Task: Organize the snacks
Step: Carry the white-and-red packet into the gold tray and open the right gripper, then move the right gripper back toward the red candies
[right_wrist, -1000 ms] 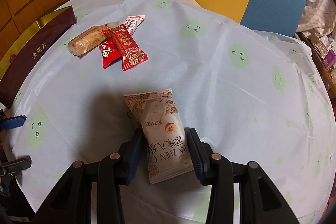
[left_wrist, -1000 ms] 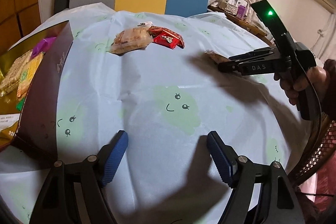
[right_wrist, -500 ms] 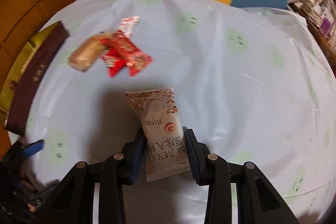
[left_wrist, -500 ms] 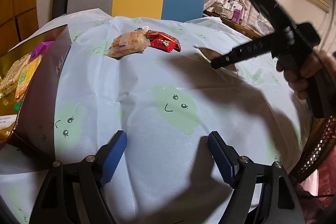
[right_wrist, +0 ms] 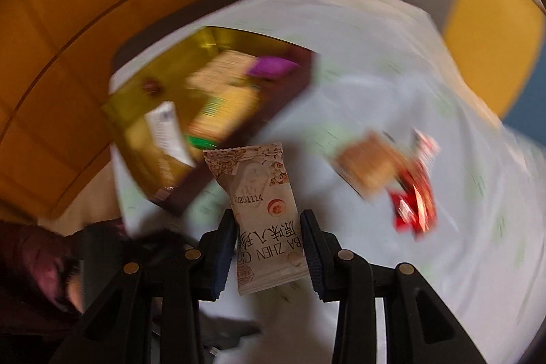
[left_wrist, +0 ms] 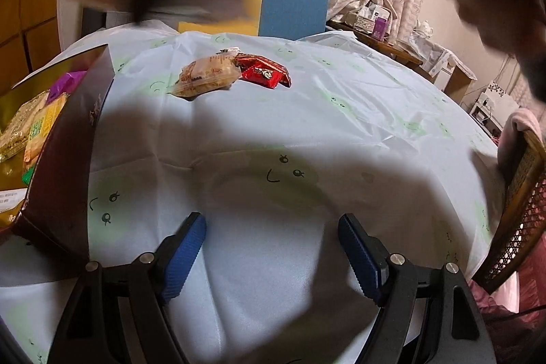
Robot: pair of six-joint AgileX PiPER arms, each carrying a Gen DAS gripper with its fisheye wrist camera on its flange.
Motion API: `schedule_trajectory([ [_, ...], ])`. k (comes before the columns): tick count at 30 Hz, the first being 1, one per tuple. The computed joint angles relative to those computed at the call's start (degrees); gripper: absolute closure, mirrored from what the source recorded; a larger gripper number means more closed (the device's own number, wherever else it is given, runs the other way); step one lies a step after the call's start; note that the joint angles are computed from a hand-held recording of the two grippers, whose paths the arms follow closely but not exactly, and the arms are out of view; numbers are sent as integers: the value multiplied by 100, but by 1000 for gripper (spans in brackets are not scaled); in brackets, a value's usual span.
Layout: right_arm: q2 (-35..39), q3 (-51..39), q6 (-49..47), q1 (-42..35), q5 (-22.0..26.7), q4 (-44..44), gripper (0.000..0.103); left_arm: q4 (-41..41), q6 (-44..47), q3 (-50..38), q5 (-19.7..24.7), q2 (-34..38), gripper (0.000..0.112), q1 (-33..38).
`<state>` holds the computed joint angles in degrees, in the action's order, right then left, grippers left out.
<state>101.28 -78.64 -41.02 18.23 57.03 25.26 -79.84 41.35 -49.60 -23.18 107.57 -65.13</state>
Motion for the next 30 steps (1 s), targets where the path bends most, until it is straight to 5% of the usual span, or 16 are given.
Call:
schedule_trajectory([
  [6, 677, -1236, -5, 779, 638, 57, 65, 108, -121, 25, -17, -5, 32, -23],
  [14, 1679, -2304, 398, 1627, 774, -166, 65, 302, -285, 55, -9, 1, 32, -3],
  [20, 1912, -2233, 741, 1682, 545, -285, 60, 284, -271, 44, -29, 16, 31, -15],
  [30, 1255, -1437, 638, 1217, 105, 120, 55, 254, -230, 39, -21, 10, 31, -9],
])
